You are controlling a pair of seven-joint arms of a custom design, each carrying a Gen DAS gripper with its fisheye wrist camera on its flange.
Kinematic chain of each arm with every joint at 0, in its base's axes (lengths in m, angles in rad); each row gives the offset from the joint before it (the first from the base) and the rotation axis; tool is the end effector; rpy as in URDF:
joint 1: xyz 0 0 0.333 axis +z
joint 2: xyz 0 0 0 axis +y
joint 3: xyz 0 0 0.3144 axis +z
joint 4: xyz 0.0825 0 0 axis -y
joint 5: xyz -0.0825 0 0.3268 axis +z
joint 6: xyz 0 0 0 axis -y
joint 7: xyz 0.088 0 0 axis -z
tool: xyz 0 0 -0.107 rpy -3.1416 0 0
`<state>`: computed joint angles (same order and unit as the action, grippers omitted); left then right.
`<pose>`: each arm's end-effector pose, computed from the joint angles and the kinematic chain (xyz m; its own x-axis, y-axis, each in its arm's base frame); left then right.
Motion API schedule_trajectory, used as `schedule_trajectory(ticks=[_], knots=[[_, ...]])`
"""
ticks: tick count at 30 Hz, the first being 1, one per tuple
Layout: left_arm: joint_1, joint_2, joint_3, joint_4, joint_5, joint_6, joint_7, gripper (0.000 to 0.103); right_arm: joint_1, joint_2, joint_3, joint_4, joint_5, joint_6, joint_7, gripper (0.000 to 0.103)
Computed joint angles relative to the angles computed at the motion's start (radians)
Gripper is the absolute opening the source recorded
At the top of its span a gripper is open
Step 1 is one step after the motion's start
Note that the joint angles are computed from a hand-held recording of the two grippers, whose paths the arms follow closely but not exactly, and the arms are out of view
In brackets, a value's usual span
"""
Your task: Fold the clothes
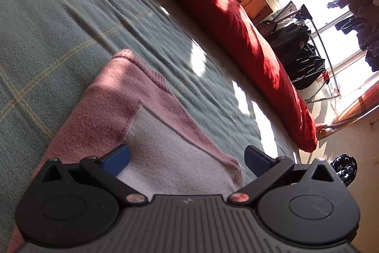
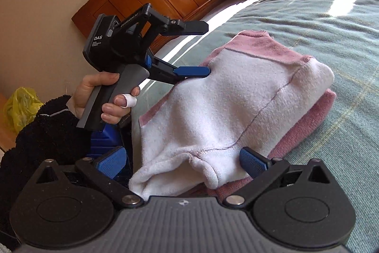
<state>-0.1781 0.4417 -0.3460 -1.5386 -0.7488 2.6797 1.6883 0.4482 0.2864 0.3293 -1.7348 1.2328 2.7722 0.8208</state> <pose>0.6128 -0.2764 0.5053 -0.1785 -0.7069 0.6845 -0.8820 -0.1933 -0.4297 0.4868 0.3886 0.5036 0.5617 -0.5553 -0.6133 -0.7684 -0.0753 -0.6356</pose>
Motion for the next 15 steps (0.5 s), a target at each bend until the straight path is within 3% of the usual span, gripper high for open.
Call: schedule_trajectory(ticks=[3,7,12,15], knots=[[-0.014,-0.042,0.020,-0.028,0.041,-0.022,-0.038,0.102,0.016,-0.017,0.023,0.012,0.023,0.035,-0.092,0.103],[0.012,-0.131,-0.004,-0.125,-0.022,-0.037,0.048,0.102,0.051,-0.009,0.040,0.046,0.018,0.020,-0.245,0.103],[0.012,-0.230,0.026,-0.254,-0.096,-0.081,0.112,0.102,0.078,0.047,0.036,0.085,-0.123,-0.042,-0.216,0.103],[0.017,-0.267,0.048,-0.337,-0.171,-0.063,0.152,0.102,0.083,0.052,0.023,0.058,-0.228,-0.059,-0.121,0.103]])
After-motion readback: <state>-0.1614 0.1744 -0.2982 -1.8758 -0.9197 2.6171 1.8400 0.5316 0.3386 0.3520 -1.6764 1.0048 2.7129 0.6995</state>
